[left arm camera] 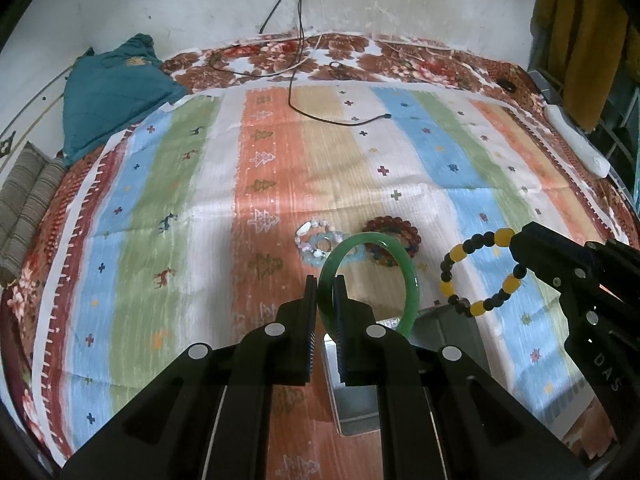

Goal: Organize jewelry
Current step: 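Lift the green bangle with the left tool while the right tool carries the yellow-black bracelet over the tin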

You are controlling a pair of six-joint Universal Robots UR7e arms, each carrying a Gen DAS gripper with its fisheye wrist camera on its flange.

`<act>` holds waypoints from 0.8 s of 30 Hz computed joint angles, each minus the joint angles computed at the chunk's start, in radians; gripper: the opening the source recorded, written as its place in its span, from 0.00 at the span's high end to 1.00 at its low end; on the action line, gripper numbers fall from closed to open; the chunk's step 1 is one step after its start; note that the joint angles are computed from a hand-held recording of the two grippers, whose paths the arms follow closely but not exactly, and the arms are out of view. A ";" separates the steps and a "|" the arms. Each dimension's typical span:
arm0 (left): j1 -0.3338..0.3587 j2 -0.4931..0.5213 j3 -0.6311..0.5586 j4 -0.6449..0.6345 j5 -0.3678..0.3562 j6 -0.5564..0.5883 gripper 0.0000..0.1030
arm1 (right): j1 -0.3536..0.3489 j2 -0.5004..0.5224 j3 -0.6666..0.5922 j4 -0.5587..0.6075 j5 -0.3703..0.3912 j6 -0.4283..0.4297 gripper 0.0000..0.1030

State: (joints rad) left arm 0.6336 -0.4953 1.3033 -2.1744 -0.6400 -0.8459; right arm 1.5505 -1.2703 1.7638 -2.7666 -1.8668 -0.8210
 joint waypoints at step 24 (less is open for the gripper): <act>-0.044 -0.020 0.069 -0.013 -0.029 -0.021 0.92 | -0.024 -0.087 0.084 0.046 0.022 -0.001 0.90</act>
